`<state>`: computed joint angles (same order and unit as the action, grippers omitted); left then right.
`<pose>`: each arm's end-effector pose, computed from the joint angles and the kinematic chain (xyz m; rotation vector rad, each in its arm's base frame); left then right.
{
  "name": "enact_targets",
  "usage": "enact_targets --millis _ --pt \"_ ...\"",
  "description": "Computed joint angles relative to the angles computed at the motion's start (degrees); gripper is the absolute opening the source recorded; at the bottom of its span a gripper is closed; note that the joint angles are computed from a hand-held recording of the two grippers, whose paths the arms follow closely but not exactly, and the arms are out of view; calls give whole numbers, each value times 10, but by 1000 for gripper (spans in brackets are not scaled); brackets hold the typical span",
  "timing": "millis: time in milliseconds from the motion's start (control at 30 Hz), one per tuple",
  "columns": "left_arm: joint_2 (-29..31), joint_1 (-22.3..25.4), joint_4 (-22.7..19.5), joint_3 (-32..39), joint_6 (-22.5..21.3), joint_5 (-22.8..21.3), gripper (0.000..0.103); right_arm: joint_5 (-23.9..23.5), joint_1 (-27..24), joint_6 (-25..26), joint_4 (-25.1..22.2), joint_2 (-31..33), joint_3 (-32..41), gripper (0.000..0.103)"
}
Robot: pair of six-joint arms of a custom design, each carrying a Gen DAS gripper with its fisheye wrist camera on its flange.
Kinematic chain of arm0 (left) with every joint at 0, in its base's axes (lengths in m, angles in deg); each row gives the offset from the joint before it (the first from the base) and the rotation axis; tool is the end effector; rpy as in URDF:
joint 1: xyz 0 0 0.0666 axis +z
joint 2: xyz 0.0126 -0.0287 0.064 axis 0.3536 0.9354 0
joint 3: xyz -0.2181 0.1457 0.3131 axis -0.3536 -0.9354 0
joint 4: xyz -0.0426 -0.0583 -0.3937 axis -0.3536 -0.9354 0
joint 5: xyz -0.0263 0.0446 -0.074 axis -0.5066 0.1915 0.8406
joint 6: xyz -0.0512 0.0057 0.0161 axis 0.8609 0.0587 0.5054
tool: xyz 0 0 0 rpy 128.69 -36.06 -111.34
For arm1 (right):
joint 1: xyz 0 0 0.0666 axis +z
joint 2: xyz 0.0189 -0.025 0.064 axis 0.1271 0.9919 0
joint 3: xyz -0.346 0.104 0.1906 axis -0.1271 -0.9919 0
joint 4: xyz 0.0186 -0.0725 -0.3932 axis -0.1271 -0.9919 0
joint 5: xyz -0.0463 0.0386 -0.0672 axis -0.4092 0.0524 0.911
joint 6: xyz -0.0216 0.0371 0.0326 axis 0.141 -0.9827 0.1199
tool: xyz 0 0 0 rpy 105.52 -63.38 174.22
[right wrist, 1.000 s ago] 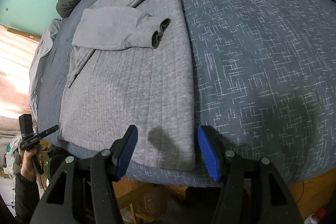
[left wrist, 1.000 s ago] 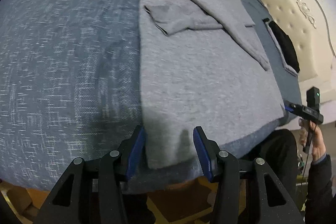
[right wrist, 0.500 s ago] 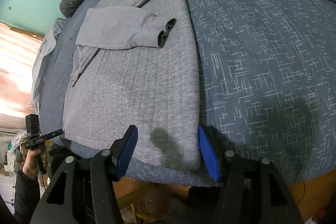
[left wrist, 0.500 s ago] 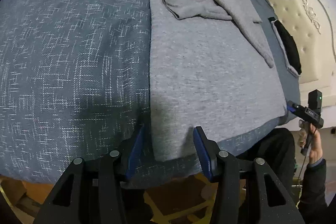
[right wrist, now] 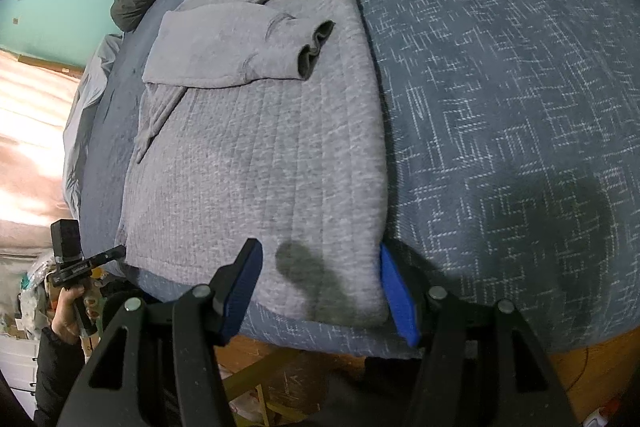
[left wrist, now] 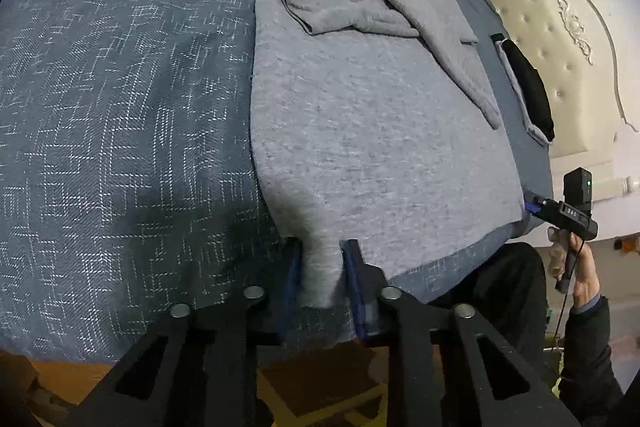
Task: Fold clothes
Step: 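Grasp the sweatshirt hem with both tools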
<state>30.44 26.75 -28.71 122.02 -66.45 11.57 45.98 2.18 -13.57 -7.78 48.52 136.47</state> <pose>0.3644 0.0189 0.4181 0.0512 2.8711 -0.8199 0.3489 -0.0154 0.4351 0.3164 2.8170 0.7018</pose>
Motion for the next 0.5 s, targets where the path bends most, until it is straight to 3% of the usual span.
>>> enact_targets --millis 133,200,300,333,500 --pt "-8 -7 13 1 6 1 10 3 6 5 8 -5 -2 58" --pt "-10 -11 17 3 8 2 9 4 9 8 12 -7 -4 35" --pt "-13 -17 19 9 5 -3 7 9 17 19 11 -6 -4 21" --pt "-14 -19 19 11 4 -5 7 13 20 22 13 -7 -3 11" --pt "-21 -31 6 33 -9 -13 6 11 24 34 20 -19 4 5"
